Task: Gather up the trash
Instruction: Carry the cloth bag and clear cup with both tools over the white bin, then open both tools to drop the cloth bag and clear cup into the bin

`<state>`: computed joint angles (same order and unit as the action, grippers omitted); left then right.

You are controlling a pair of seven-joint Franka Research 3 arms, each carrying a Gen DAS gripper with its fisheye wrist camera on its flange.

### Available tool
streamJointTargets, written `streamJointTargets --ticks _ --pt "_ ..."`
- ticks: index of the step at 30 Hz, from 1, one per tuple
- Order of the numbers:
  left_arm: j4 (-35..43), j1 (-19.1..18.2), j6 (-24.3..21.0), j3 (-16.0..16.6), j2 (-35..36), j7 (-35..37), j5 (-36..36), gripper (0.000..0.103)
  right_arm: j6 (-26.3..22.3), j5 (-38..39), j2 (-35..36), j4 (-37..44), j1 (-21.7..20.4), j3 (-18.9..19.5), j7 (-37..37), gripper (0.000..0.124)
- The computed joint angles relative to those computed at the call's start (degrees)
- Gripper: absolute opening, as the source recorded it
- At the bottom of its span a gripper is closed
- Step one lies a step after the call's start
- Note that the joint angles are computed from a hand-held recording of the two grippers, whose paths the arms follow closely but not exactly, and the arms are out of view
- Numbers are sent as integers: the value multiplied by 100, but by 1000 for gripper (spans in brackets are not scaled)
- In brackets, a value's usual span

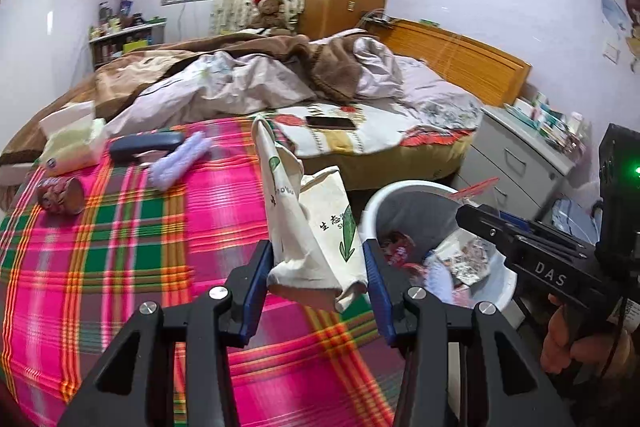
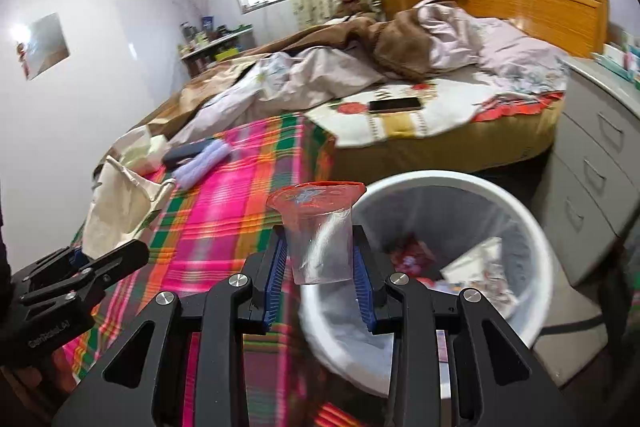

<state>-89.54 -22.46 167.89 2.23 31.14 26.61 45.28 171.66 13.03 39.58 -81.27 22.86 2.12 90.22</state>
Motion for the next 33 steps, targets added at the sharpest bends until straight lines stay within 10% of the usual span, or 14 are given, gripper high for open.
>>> streamJointTargets --ticks 15,28,33 --pt "1782 168 -568 -983 1261 2410 -1603 48 -3 -392 -254 -616 266 -908 1063 33" --pt "3806 -154 -1665 -985 2550 3669 -2596 49 -779 -810 140 -49 -46 -748 1345 33" --pt "3694 -130 -1543 -965 2510 3725 -2728 66 -862 -710 153 -8 -196 -554 1174 36"
